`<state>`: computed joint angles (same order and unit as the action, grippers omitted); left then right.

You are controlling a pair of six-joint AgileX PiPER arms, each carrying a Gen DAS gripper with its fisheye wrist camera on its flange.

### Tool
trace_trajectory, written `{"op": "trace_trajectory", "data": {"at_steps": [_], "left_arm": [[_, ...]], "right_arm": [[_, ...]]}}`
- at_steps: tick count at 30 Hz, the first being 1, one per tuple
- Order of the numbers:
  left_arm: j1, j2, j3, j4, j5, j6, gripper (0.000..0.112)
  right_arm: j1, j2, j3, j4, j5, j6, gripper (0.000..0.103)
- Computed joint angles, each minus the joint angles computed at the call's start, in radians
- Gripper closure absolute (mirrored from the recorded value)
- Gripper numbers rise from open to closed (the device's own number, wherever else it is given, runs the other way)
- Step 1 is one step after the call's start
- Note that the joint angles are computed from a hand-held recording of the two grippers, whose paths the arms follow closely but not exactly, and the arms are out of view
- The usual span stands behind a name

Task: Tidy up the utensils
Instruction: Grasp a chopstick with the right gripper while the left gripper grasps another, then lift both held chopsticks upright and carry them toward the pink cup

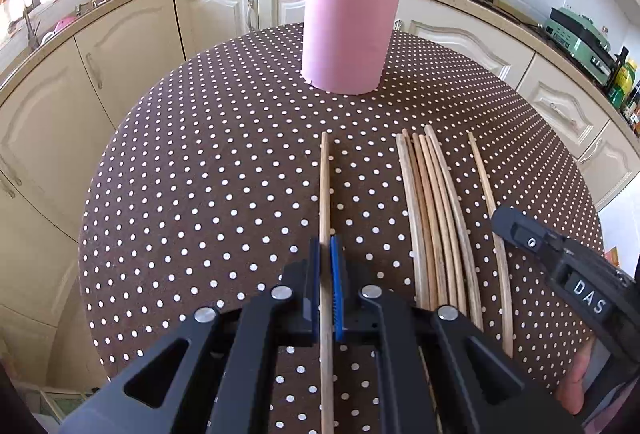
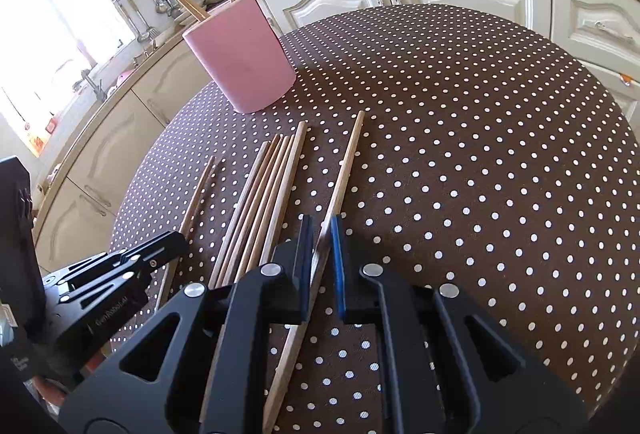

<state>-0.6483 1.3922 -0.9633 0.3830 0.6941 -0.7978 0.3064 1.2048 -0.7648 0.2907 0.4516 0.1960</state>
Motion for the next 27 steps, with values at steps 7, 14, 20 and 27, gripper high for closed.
{"op": "trace_trajectory", "data": {"at_steps": [7,14,20,27], "left_arm": [[0.006,-0.062,0.020,0.007,-0.031,-0.002,0.106],[-0.002,-0.105,0.024,0.016,-0.040,-0.012,0.106],[-0.006,-0.090,0.024,0.005,-0.041,-0.006,0.106],[0.022,-0.071,0.041,-0.032,-0.078,0.028,0.106]], "right_arm": [[0.055,-0.034,0.011,-0.136,-0.021,0.144,0.093],[0.131,-0.077,0.004,-0.372,0.023,0.369,0.093],[0.155,-0.041,-0.042,-0.502,0.111,0.489,0.083],[0.210,0.020,-0.079,-0.707,0.140,0.667,0.044]]}}
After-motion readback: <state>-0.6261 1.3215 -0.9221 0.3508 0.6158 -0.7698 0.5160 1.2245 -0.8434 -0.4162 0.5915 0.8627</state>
